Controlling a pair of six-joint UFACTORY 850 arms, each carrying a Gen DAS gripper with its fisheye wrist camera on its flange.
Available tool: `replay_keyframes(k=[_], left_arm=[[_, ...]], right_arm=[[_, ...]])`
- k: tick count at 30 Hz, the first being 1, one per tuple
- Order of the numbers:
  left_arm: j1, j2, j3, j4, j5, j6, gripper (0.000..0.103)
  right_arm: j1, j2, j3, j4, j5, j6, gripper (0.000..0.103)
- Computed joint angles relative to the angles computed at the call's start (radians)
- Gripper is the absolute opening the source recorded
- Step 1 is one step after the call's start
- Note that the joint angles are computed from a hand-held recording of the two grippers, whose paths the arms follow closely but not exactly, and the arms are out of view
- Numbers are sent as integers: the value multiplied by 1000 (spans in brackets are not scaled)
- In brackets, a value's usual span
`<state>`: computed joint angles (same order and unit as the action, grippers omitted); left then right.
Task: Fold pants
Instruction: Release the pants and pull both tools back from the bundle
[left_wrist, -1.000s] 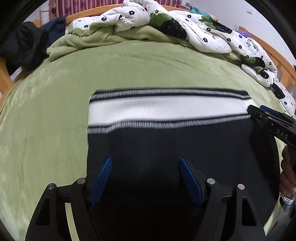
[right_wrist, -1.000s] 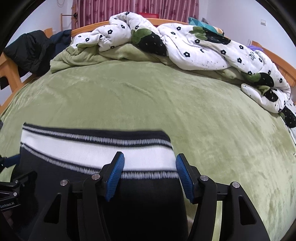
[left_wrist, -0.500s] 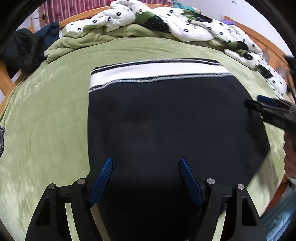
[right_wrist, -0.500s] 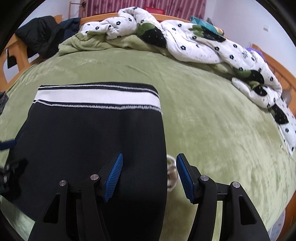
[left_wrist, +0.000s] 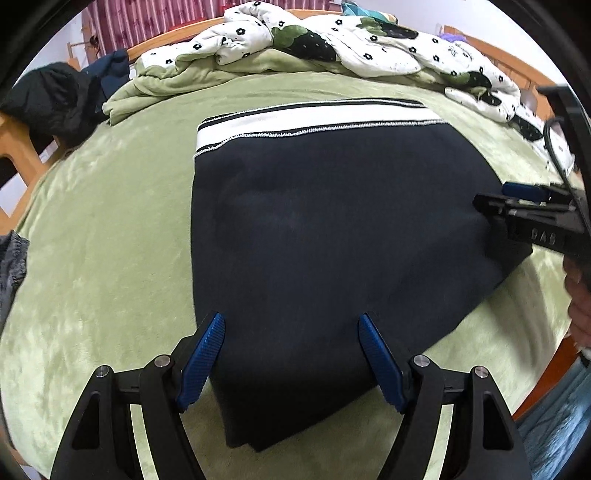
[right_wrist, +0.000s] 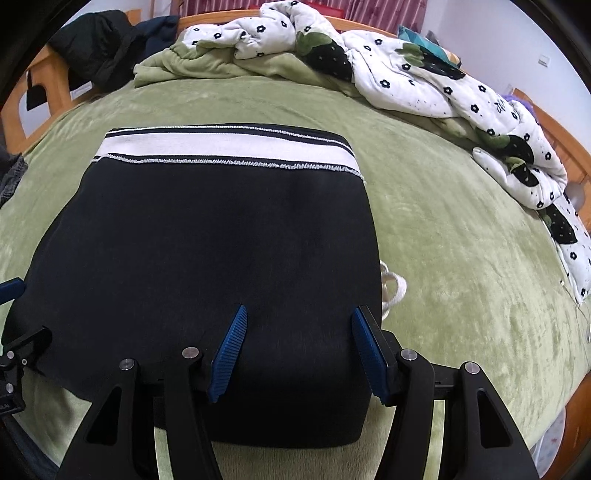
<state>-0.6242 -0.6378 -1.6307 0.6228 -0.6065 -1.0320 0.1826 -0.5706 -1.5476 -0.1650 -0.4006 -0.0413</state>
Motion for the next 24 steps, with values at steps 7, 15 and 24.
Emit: replay_keyframes(k=[7,15,24], left_arm=[[-1,45,31,-20,1,-17,73],[-43,135,86,112,-30,-159,73],[-89,275,203,207,-54,-305,79]], right_arm=[[4,53,32,-17,0,70,59],[8,207,166,55,58,95,59],[-1,378,328,3,124,193,84]])
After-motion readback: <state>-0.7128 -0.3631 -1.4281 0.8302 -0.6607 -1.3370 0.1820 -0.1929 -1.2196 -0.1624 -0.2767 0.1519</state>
